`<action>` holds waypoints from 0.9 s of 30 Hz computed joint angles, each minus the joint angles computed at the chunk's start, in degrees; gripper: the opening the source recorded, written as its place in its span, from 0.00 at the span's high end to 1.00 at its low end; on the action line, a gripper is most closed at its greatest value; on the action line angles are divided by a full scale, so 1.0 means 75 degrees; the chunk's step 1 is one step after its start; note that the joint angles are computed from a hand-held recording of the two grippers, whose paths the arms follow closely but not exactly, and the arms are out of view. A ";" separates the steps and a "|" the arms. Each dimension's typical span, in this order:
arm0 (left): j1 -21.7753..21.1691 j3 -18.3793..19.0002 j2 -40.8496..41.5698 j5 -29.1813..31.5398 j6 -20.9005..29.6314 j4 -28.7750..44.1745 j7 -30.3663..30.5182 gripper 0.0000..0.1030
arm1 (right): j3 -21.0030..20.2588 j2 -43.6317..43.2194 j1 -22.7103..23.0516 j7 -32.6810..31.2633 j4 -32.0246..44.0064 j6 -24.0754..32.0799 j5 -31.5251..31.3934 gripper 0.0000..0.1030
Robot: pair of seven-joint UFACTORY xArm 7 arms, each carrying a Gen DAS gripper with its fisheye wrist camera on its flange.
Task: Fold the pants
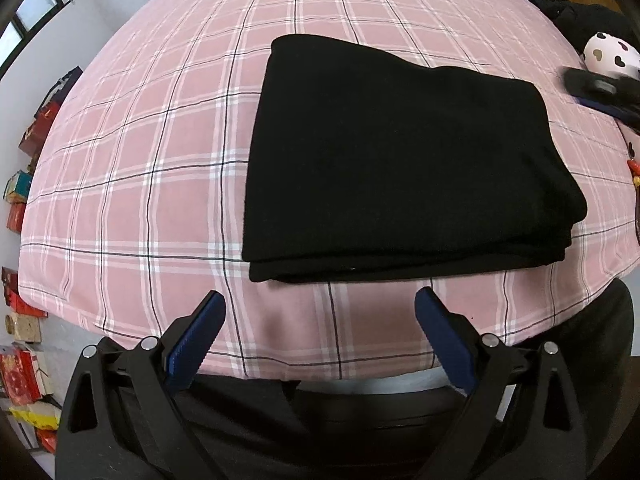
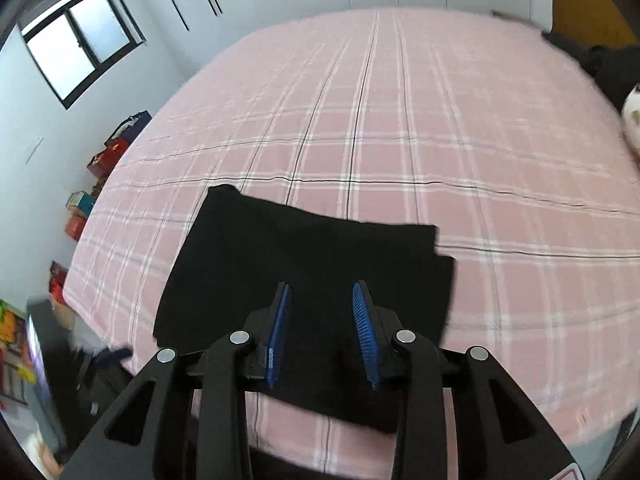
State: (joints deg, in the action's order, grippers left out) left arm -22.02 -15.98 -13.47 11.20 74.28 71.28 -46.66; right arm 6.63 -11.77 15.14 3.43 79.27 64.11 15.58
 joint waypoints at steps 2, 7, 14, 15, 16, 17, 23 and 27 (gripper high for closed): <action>0.0029 0.0025 -0.0076 0.0032 0.0042 -0.0034 -0.0015 0.09 | -0.0014 0.0718 -0.0148 0.0494 0.0106 0.0309 -0.0422 0.74; 0.0189 0.0141 -0.0396 -0.0059 -0.0041 -0.0289 -0.0034 0.09 | -0.0231 0.0079 -0.0463 0.1125 -0.0586 -0.0050 0.0141 0.67; 0.0398 0.0180 -0.0302 -0.0169 -0.0172 -0.0438 0.0040 0.09 | -0.0142 -0.0928 -0.0057 0.0220 -0.1197 0.0114 0.0313 0.65; 0.0397 0.0174 -0.0285 -0.0166 -0.0189 -0.0424 0.0030 0.09 | -0.0227 -0.1000 -0.0042 0.0050 -0.1380 0.0237 0.0367 0.65; 0.0393 0.0176 -0.0280 -0.0189 -0.0209 -0.0419 0.0011 0.09 | -0.0166 -0.0870 -0.0046 0.0082 -0.1500 0.0436 0.0231 0.65; 0.0385 0.0187 -0.0282 -0.0247 -0.0242 -0.0430 -0.0003 0.09 | -0.0108 -0.0780 -0.0069 0.0115 -0.1621 0.0454 0.0075 0.70; 0.0435 0.0268 -0.0641 -0.0372 -0.0231 -0.0833 0.0049 0.09 | 0.0002 -0.0443 0.0308 -0.0073 -0.0625 0.0419 0.0637 0.64; 0.0547 0.0288 -0.0882 -0.0459 -0.0151 -0.1089 -0.0007 0.09 | 0.0434 0.0524 0.0793 -0.0449 0.0367 0.0302 0.0933 0.64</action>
